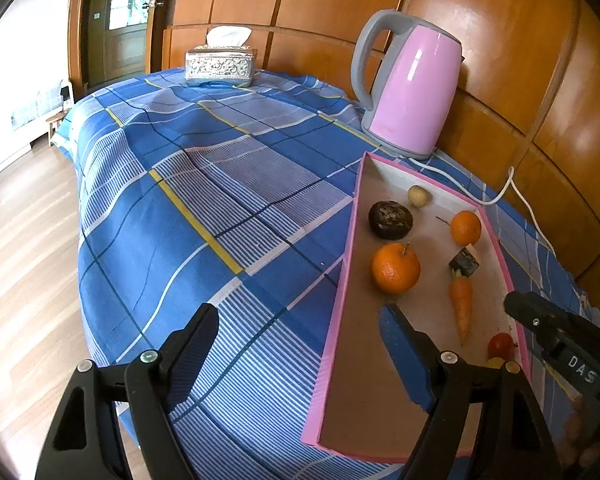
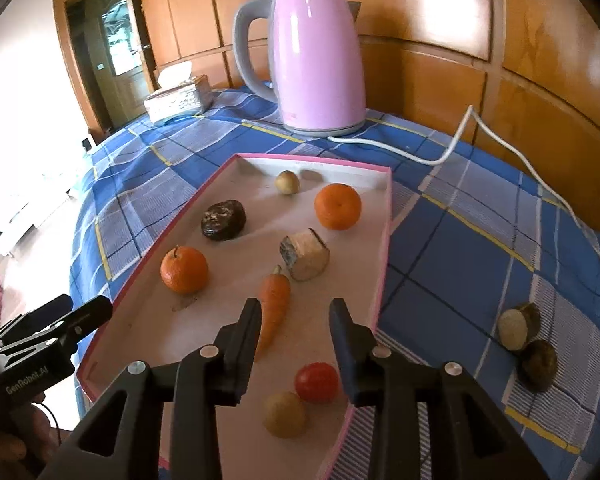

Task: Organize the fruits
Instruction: 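Carry the tomato into the tray and open the right gripper, then lift the right tool away from the tray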

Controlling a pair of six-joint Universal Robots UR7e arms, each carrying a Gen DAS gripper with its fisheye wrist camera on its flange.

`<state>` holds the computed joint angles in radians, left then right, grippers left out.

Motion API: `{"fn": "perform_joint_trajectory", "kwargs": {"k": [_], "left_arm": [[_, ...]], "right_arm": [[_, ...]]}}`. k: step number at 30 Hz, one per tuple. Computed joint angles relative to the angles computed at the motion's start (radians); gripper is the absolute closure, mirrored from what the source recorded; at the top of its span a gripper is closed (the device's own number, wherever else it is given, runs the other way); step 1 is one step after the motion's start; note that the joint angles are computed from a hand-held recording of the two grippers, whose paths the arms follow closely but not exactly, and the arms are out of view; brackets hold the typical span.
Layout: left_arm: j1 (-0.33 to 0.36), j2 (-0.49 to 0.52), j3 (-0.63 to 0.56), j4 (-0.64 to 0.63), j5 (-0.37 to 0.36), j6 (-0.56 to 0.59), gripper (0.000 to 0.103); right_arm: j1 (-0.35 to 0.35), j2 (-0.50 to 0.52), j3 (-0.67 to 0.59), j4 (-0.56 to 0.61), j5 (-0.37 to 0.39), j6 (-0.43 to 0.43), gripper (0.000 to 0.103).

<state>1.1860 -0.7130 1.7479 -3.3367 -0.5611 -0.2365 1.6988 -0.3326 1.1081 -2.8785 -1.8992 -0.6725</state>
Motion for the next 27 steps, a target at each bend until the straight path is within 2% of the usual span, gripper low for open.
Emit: {"fn": "perform_joint_trajectory", "kwargs": {"k": [9, 14, 19, 27], "left_arm": [[-0.004, 0.004, -0.001, 0.006, -0.001, 0.004, 0.02], [-0.008, 0.009, -0.007, 0.016, -0.001, 0.009, 0.02], [-0.014, 0.014, -0.011, 0.02, 0.0, 0.021, 0.02], [-0.026, 0.025, -0.019, 0.015, 0.004, 0.053, 0.02]], "right_arm": [[0.014, -0.007, 0.045, -0.185, -0.092, -0.013, 0.066], [0.017, -0.011, 0.068, -0.274, -0.128, -0.052, 0.065], [0.017, -0.017, 0.095, -0.353, -0.138, -0.102, 0.065], [0.005, -0.04, 0.127, -0.401, -0.14, -0.094, 0.065]]}}
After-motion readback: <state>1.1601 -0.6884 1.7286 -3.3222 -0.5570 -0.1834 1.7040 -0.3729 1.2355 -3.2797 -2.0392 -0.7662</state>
